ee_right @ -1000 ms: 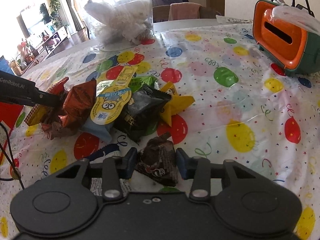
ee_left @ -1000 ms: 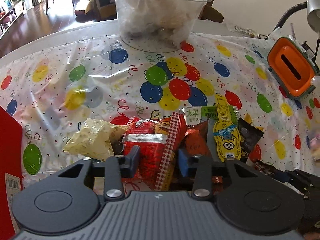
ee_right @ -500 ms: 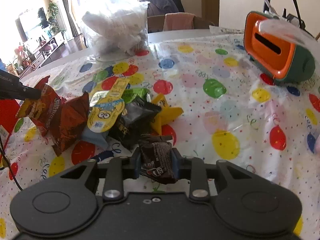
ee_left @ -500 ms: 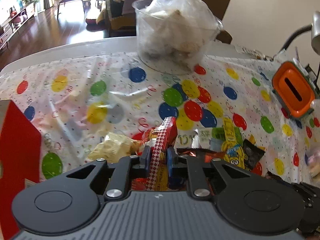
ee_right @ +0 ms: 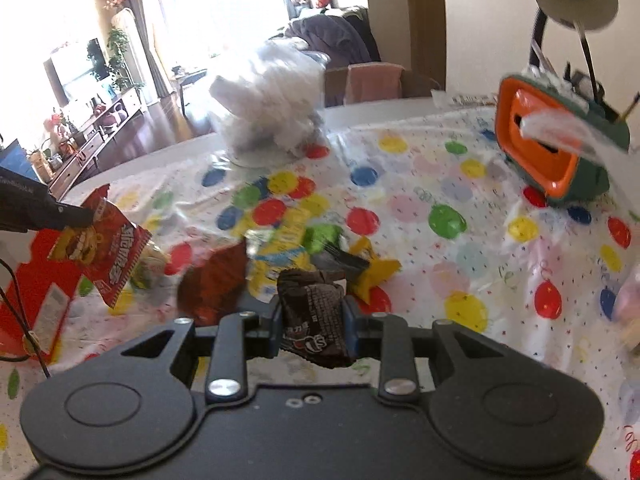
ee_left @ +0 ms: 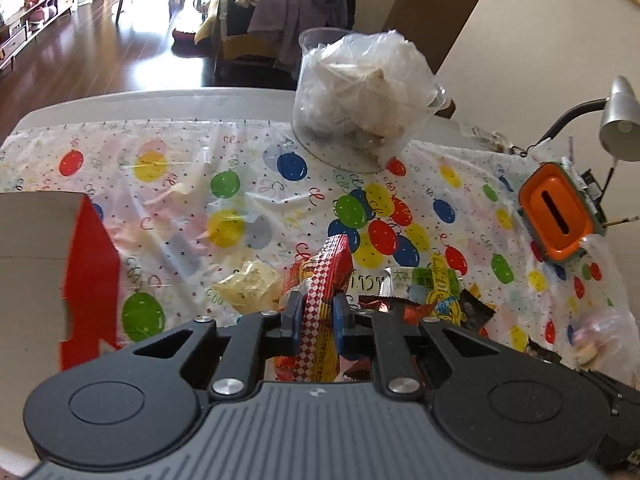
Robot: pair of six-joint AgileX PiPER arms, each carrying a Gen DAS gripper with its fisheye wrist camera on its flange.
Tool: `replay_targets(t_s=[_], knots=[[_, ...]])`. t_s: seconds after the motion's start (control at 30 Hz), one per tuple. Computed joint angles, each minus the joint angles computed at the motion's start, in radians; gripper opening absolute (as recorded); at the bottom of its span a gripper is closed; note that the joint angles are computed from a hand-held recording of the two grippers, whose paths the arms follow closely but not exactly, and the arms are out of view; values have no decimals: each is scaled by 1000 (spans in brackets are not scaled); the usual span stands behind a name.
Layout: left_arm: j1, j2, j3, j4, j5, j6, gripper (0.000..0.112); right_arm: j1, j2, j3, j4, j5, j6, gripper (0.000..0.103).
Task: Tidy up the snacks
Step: 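Carry the chip bag and brown candy over the cardboard box with both grippers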
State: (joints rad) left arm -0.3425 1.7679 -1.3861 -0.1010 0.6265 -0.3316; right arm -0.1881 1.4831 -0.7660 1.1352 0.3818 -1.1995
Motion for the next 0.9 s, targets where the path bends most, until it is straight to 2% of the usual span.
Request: replay_targets(t_s=[0.2,0.4,0.63,0.73,0.9], knots=[[70,-131,93,-104,-2,141,14,112,-100,-13,-141,-4,196,29],[176,-231,139,-142,38,226,14,320,-113,-64,-355,-71,447,29],[342,-334,188,-194,81,353,14,555,-25,-195,-577,-125,708,29],[428,-368,212,-221,93,421,14,639,30,-271,-632,-120,775,29],[556,-385,241,-247,104,515,14,784,129,-403,-836,-124,979,29]])
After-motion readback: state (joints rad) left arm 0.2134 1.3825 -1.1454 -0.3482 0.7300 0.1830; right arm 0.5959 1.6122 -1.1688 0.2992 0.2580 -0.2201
